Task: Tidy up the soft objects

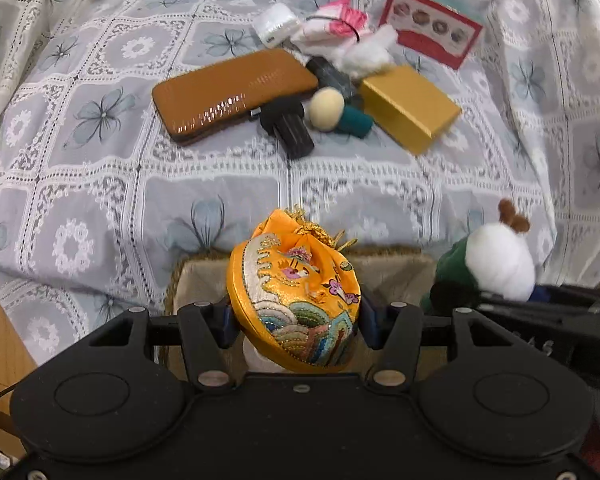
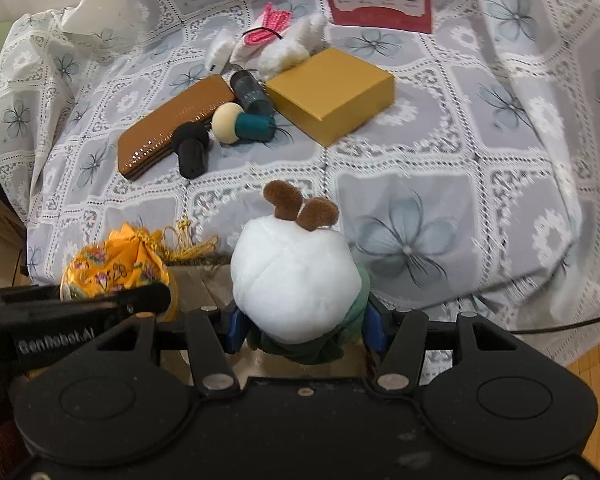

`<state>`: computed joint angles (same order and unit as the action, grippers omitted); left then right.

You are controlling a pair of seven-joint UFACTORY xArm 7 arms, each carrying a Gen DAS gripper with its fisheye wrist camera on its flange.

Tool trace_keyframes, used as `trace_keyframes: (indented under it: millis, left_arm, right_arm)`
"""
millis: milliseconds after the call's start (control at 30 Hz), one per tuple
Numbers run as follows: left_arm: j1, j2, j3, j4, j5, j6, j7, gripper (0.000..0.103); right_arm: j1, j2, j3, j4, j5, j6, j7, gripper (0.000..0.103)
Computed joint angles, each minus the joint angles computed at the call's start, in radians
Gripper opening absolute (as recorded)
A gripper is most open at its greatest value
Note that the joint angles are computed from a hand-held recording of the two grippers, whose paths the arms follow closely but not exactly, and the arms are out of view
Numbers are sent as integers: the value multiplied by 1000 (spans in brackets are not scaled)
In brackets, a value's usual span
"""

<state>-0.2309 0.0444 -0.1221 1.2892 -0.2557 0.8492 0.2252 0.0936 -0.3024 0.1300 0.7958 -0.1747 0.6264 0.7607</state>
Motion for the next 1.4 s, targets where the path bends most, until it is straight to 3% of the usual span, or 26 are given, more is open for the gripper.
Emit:
trace_keyframes:
  millis: [233,533,800,1233,1400]
  left_arm:
    - [-10,-47,0,-84,102,-24,-66,53]
    - [2,-87,10,-159,148,-13,-100,53]
    - [5,-132,15,-220,139,-2,-69,54]
    - [9,-144,16,-214,138,52,-40,56]
    - [7,-159,15,-229,136,30,-35,65]
  right_arm:
    - [16,-41,22,-25,-5,45,23,56]
    - [53,-43,30,-25,22,86,-12,56]
    - [80,-20,22,-14,60,120,-51,56]
    - [98,15,23,14,76,113,-69,60]
    - [98,22,16,20,88,103,-76,63]
